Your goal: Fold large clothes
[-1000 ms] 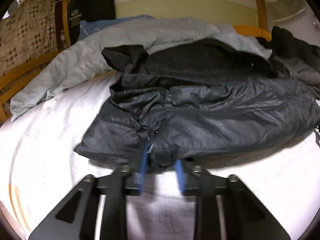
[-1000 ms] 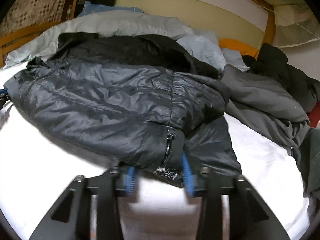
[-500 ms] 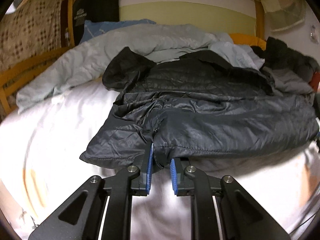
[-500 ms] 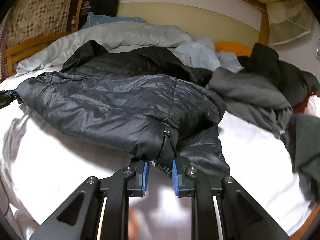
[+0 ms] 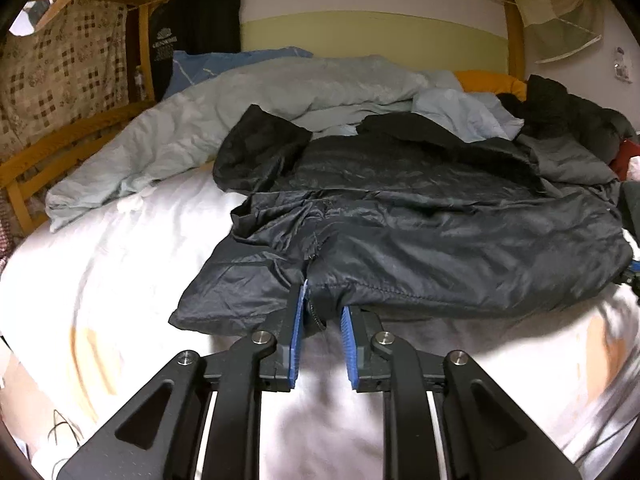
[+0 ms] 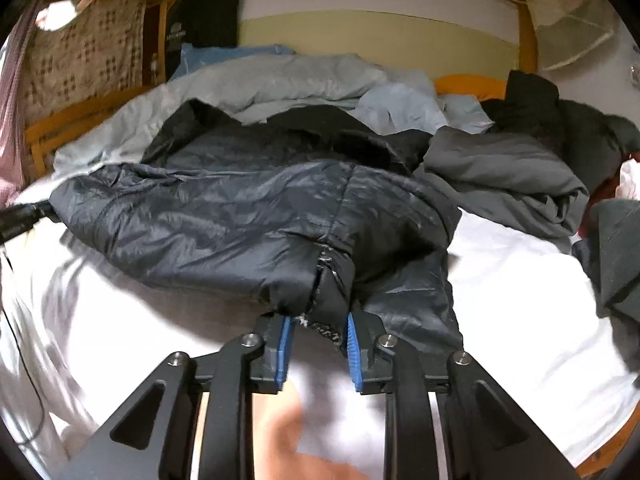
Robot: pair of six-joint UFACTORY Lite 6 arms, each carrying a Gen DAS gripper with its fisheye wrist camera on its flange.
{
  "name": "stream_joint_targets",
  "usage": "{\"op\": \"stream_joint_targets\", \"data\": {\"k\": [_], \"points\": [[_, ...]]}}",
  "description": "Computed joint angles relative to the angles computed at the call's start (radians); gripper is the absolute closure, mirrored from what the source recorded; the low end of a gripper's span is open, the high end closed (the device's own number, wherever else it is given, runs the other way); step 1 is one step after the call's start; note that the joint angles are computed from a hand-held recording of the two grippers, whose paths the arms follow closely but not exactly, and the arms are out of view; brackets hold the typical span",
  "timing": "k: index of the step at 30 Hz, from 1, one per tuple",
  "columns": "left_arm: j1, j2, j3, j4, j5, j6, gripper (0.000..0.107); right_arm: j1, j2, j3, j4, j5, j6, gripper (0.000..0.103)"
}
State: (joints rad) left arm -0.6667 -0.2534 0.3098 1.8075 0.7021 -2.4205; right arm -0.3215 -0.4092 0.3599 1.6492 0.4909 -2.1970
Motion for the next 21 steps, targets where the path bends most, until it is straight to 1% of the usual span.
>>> {"op": "stream_joint_targets", "data": {"k": [1,3,4,6,8,11,13,15,17,19,21], "points": [[-0.003,0.009,0.005,-0.005,-0.003,0.0,0.088,0.008,0.004,-0.001,0.043,-0.012,-0.047,0.07],[0.009,0.034,0.018,-0.006,-0.004,0.007,0.087,0.039,-0.002,-0.002,0.111,-0.05,-0.099,0.059],[0.025,0.045,0.027,0.005,-0.014,0.008,0.087,0.041,-0.006,0.002,0.119,-0.05,-0.098,0.058],[0.076,0.059,0.05,0.033,-0.055,0.023,0.087,0.021,0.002,0.029,0.061,-0.02,-0.032,0.054],[0.149,0.077,0.098,0.061,-0.118,0.076,0.086,0.003,0.038,0.072,0.028,0.005,0.006,0.052],[0.247,0.125,0.201,0.064,-0.202,0.209,0.085,0.014,0.157,0.191,-0.011,0.004,0.077,0.05],[0.282,0.178,0.29,-0.006,-0.237,0.339,0.077,0.029,0.25,0.284,-0.007,0.006,0.068,0.049],[0.294,0.234,0.377,-0.072,-0.229,0.438,0.072,0.076,0.321,0.372,0.015,-0.067,0.064,0.036],[0.314,0.296,0.457,-0.082,-0.229,0.489,0.071,0.095,0.375,0.449,-0.015,-0.074,0.104,0.03],[0.339,0.38,0.544,-0.069,-0.228,0.514,0.068,0.113,0.455,0.551,-0.046,-0.086,0.146,0.026],[0.386,0.481,0.649,-0.063,-0.267,0.537,0.068,0.127,0.552,0.662,-0.065,-0.095,0.194,0.022]]}}
